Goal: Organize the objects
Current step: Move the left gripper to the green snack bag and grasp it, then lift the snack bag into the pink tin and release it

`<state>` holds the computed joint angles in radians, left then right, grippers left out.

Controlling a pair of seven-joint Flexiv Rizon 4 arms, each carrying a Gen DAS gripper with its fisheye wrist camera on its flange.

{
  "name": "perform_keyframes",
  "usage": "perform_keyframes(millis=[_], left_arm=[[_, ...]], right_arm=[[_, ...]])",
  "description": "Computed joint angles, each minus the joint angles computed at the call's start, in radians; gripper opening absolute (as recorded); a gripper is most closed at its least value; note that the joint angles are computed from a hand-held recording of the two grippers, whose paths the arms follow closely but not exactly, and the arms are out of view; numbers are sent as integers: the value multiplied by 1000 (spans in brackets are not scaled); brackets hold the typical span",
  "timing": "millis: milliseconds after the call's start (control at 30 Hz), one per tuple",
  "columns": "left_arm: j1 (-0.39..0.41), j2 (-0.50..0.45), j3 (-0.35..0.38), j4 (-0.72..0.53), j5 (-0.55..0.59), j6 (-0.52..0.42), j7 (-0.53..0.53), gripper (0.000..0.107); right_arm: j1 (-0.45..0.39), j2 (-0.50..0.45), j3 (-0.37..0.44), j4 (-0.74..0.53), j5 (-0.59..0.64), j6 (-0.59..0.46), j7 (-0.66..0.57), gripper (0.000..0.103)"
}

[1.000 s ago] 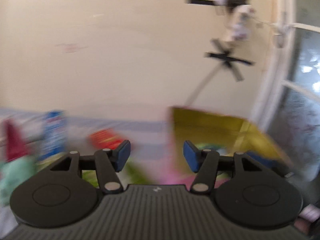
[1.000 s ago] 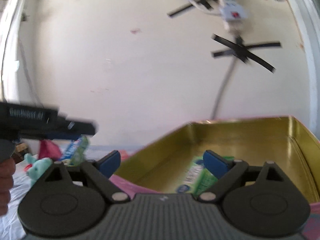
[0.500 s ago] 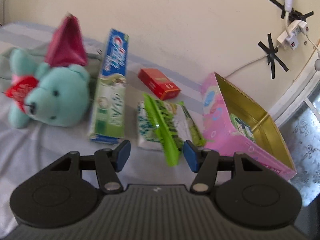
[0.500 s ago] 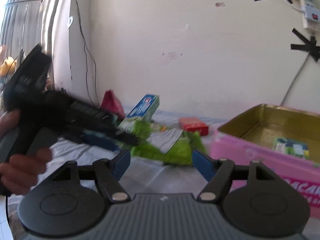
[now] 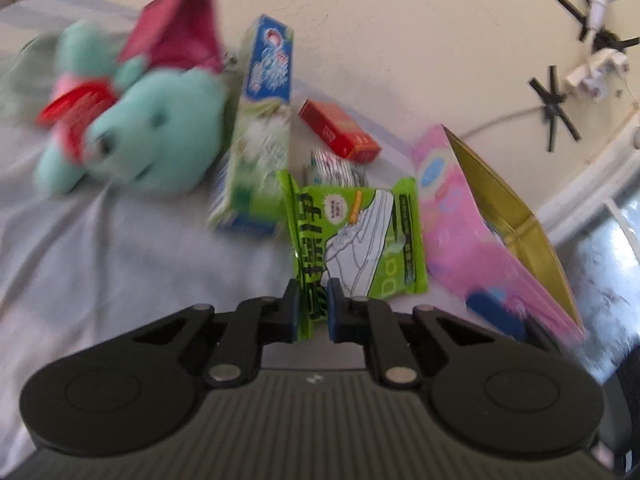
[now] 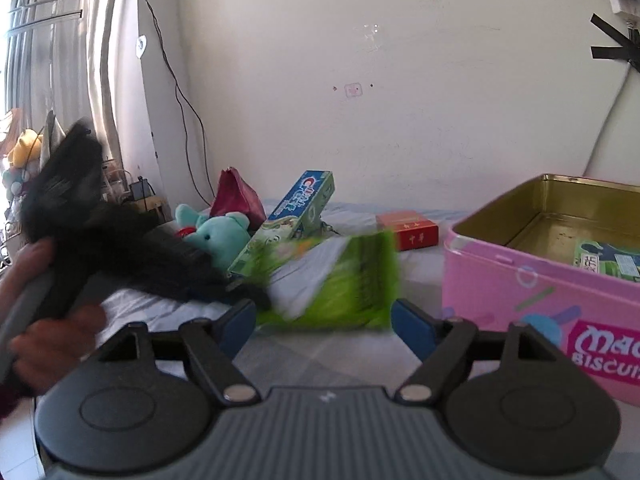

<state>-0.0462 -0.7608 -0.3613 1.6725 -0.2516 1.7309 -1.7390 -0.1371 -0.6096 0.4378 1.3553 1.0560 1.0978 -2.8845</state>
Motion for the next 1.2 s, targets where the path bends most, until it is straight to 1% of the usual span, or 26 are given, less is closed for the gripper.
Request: perform_keyframes(millis=[33, 67, 100, 167, 200, 233, 267, 300, 333, 367, 433, 500, 533, 567, 600, 633, 667, 700, 733, 767, 867, 933, 967, 1033, 1133, 1200], left_arm=[[46, 21, -49, 59, 11, 30, 13, 14], [64, 51, -65, 119, -8, 52, 38, 14], [71, 82, -49, 163, 38, 63, -2, 14], [95, 131, -49, 244, 75, 93, -23, 16], [96, 155, -37, 277, 84, 98, -33, 20], [85, 175, -15, 299, 84, 97, -44, 29], [47, 198, 37, 312, 70, 82, -59, 49], [21, 213, 71, 324, 63, 84, -70, 53], [16, 222, 82, 335, 65, 96, -78, 56], [3, 227, 99, 336, 62, 100, -85, 57], [4, 225, 99, 334, 60, 106, -104, 61], [5, 205, 94, 302, 54, 86, -116, 60], [-16, 200, 116, 290, 43, 75, -115, 58], [-66, 196, 170, 277, 36, 76, -118, 50], [-103, 188, 201, 261, 19, 66, -103, 45], [-113, 177, 200, 246, 26, 67, -110, 37], [-121, 178, 203, 239, 30, 51, -116, 37], [-157, 178, 239, 228, 21, 41, -98, 37], [-211, 175, 295, 204, 16, 19, -83, 37], [-238, 172, 318, 186, 18, 5, -70, 36], [-232, 151, 288, 130, 27, -21, -29, 36], [-187, 132, 217, 86, 40, -24, 13, 36], [-180, 121, 196, 58, 44, -30, 32, 36], [-200, 86, 191, -30, 51, -60, 75, 36], [-263, 13, 216, -190, 61, -112, 140, 37], [-275, -43, 194, -304, 64, -156, 195, 37]], right_arm=[[14, 2, -12, 2, -21, -2, 19, 78], [26, 6, -23, 7, -48, -19, 53, 78], [30, 9, -31, 7, -72, -58, 100, 78], [42, 11, -46, 5, -120, -140, 194, 77], [57, 11, -51, 6, -136, -144, 208, 77], [71, 12, -52, 10, -148, -133, 211, 77], [81, 10, -50, 11, -155, -122, 205, 77], [88, 7, -46, 8, -160, -115, 200, 77], [98, 2, -45, 3, -169, -108, 204, 77], [103, 1, -43, 1, -176, -107, 212, 77], [128, -9, -57, -13, -217, -117, 262, 77], [152, -20, -76, -23, -268, -130, 330, 76], [155, -31, -81, -37, -293, -163, 373, 76], [145, -33, -70, -42, -293, -178, 383, 70], [128, -32, -59, -47, -293, -211, 388, 63], [109, -31, -46, -51, -285, -257, 392, 40], [88, -28, -31, -50, -275, -300, 407, 35], [95, -6, -43, -21, -267, -278, 396, 35], [100, 10, -44, 5, -261, -242, 366, 35], [100, 27, -46, 32, -251, -204, 344, 35], [64, 58, -33, 74, -175, -123, 283, 35], [31, 73, -21, 86, -102, -63, 223, 34], [16, 79, -17, 88, -66, -33, 190, 34], [-6, 86, -11, 87, -1, 29, 127, 34], [-43, 88, -2, 70, 107, 135, 12, 34], [-63, 78, 0, 48, 166, 190, -48, 34]])
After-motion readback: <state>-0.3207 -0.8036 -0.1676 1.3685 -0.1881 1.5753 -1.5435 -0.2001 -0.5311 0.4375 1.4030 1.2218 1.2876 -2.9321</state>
